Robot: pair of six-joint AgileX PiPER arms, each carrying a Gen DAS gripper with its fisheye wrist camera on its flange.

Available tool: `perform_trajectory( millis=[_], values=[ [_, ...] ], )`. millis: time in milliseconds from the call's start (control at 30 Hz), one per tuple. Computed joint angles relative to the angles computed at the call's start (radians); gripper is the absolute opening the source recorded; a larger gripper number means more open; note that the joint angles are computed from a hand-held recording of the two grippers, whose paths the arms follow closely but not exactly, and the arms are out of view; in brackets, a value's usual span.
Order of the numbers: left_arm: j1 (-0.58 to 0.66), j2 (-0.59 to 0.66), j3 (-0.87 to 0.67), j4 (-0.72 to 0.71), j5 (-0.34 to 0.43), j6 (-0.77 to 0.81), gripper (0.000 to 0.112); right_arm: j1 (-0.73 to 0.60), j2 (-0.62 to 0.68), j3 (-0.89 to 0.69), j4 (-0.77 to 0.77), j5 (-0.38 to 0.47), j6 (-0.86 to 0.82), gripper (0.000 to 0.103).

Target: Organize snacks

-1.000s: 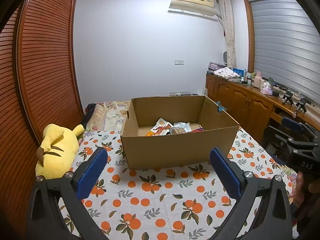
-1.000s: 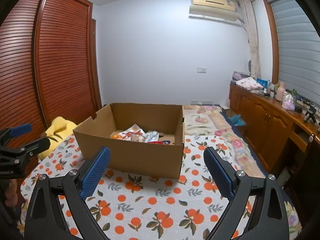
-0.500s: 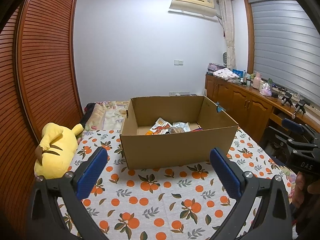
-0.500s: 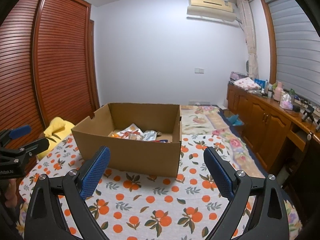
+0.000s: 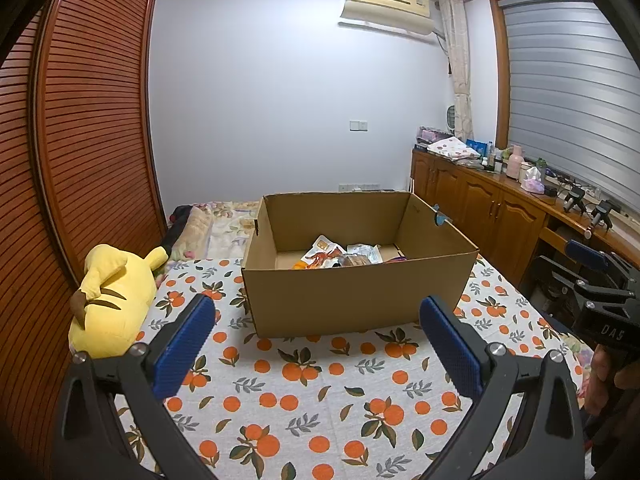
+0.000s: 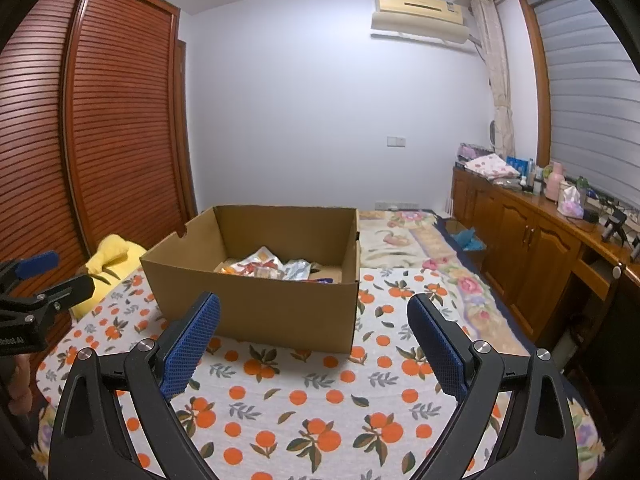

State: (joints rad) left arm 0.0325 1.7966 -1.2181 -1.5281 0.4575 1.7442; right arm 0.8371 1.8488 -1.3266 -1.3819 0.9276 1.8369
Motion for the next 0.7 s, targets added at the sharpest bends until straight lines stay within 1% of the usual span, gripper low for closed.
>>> perform_trajectory(
  millis=[700],
  values=[
    [0.001, 0.0, 0.0, 0.002, 0.004, -0.003, 0.103, 0.0, -0.003, 0.008, -0.003, 0.0, 0.007, 0.097]
  ],
)
